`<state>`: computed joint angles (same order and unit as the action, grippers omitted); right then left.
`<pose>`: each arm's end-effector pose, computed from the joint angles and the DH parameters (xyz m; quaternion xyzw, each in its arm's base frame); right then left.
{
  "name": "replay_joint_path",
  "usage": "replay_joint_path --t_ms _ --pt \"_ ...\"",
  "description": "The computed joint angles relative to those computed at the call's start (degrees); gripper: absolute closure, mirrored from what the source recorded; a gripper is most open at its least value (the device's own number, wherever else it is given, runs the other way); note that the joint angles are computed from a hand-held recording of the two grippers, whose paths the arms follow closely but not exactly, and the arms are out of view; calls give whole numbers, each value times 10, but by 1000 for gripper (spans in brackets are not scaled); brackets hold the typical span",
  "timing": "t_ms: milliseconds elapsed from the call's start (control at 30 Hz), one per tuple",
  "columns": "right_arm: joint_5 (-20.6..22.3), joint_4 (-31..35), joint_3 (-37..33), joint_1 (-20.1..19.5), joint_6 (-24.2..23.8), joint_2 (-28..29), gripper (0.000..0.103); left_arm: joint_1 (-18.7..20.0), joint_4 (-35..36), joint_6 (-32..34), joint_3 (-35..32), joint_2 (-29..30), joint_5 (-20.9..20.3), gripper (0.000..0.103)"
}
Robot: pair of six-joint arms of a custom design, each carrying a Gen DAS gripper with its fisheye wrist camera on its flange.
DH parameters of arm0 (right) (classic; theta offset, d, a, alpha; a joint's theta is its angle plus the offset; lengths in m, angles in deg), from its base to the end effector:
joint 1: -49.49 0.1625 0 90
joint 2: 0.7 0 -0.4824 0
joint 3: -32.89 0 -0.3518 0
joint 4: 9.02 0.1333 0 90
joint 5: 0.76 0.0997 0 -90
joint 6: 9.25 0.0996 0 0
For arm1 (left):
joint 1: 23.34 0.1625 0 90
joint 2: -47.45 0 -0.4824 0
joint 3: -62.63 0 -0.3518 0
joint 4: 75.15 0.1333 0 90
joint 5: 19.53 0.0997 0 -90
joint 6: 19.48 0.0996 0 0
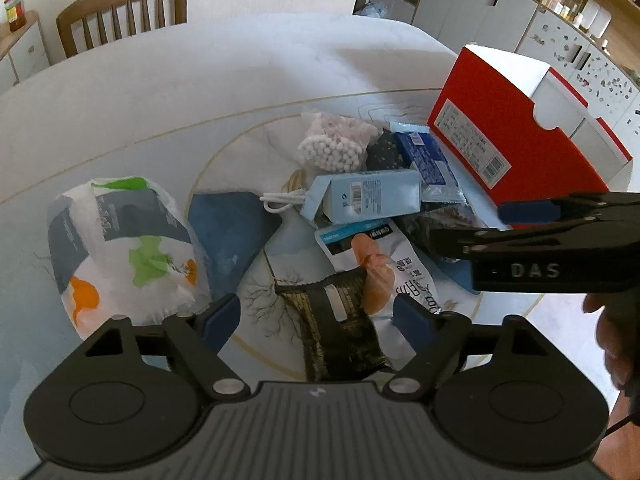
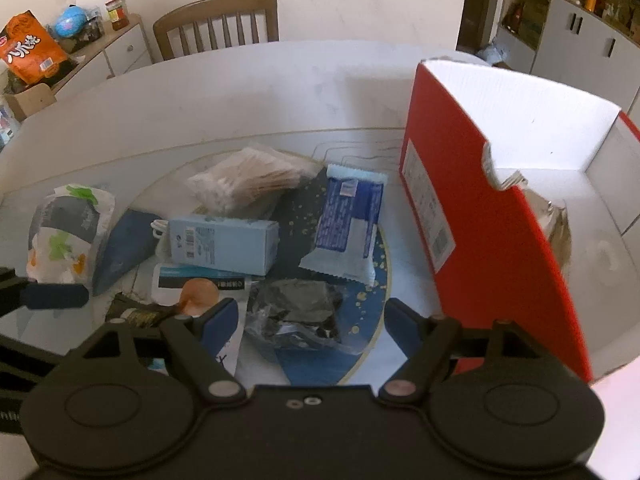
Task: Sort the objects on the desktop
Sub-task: 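Grasp the camouflage-print snack bag with the left gripper and lift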
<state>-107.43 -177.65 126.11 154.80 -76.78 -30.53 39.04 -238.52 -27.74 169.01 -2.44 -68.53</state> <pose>0.2851 -0.6449 0.0221 0.6344 -0.7481 0.0546 0.1868 -0.1125 -0.6434 0.1951 0.1051 0.9220 -0.2375 0.2872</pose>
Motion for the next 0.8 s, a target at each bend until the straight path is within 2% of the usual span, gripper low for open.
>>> replay_joint_path --t_ms 133,267,367,633,667,800 --pt "-8 1 -7 0 -1 10 25 2 16 -14 -2 1 -10 35" --pt "-20 4 -14 0 1 18 37 3 21 -26 -1 2 -12 41" --pt "-25 3 -14 -2 0 19 40 4 24 -29 -2 2 -15 51" --pt "-18 4 -14 -5 -12 15 50 4 17 -22 1 2 -23 65" --pt "-16 4 -14 -5 -12 15 54 4 16 -21 2 3 -22 66" --pt "-12 -3 -10 -7 -17 12 60 3 14 -16 2 2 -24 68"
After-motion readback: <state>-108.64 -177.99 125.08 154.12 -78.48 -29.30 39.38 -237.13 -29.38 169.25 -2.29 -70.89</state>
